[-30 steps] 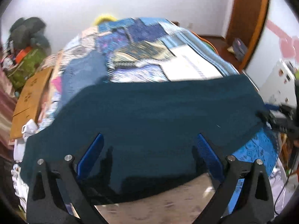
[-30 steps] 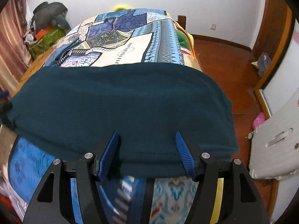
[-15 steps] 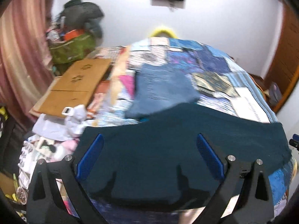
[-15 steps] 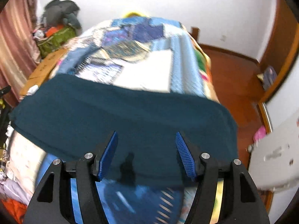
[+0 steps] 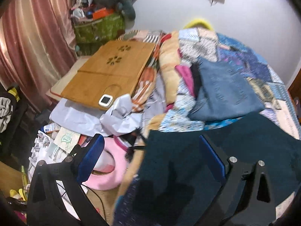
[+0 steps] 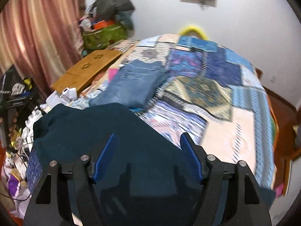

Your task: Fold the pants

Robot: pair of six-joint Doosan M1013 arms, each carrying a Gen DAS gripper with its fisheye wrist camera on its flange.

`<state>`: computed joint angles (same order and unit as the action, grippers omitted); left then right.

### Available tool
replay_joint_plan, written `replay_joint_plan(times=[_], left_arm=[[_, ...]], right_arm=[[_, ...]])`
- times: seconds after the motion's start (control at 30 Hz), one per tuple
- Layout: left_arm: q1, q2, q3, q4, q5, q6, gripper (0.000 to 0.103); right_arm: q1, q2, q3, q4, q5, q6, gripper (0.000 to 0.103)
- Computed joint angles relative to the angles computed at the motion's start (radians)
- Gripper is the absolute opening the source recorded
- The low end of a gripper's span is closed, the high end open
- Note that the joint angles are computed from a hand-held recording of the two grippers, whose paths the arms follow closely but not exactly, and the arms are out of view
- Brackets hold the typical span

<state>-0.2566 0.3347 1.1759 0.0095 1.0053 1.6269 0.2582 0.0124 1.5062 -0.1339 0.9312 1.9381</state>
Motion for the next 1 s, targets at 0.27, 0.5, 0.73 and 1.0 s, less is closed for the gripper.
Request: replay_joint_plan(times=[0.27, 0.5, 0.73, 1.0], left_arm=[[0.043, 0.147, -0.129, -0.116, 0.214, -0.002, 0.082], [0.069, 0.244, -0.222, -0.305, 0.416, 0.011, 0.044], [0.078, 0.236, -0.203, -0.429, 0.395, 0.080, 0.010], [0.085, 0.203, -0.179, -0.325, 0.226, 0.016, 0.009]], right_arm=[[-0.009, 0.129, -0.098, 0.101, 0.022, -0.158, 0.068], [-0.049, 0.235, -0.181, 0.279, 0.099, -0.222, 0.063], [-0.061, 0.274, -0.208, 0.364, 0.150, -0.236, 0.015], [-0.016, 0.262, -0.222, 0.241, 0.075, -0.230, 0.005]])
